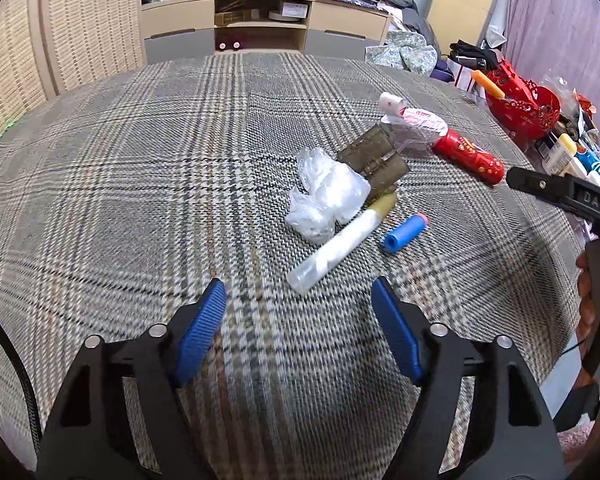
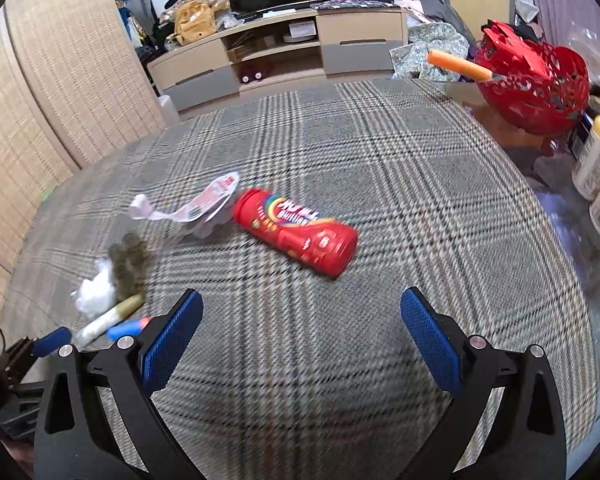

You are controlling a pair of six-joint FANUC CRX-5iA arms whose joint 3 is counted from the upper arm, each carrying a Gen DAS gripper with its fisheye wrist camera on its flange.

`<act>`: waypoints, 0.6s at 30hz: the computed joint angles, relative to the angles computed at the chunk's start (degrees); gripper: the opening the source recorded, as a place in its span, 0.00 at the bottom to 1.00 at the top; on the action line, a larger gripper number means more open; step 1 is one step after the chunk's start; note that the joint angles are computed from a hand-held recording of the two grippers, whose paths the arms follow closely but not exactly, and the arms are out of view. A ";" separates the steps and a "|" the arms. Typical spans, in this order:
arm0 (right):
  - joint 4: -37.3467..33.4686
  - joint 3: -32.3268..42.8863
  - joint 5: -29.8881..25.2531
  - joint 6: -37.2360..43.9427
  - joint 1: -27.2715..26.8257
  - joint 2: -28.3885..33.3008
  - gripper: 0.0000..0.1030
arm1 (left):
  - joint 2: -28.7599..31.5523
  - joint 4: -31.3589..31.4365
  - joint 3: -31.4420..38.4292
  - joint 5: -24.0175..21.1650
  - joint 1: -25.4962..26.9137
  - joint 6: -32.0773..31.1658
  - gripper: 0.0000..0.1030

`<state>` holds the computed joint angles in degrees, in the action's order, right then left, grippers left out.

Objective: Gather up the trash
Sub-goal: 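Grasp the white marker with the left tool while the right tool grasps the red Skittles tube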

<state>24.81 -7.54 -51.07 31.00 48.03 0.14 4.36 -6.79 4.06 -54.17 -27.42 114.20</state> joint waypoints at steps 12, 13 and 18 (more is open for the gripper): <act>-3.81 4.69 3.59 8.54 -4.21 6.35 0.95 | 3.08 -5.12 4.03 -0.05 -1.78 1.57 0.45; -4.51 5.29 3.75 9.51 -4.48 6.79 0.95 | 3.13 -5.12 4.09 0.05 -1.82 1.44 0.40; -7.91 6.54 3.52 13.49 -4.23 7.05 0.83 | 3.00 -3.39 3.65 0.47 -1.49 -0.23 0.29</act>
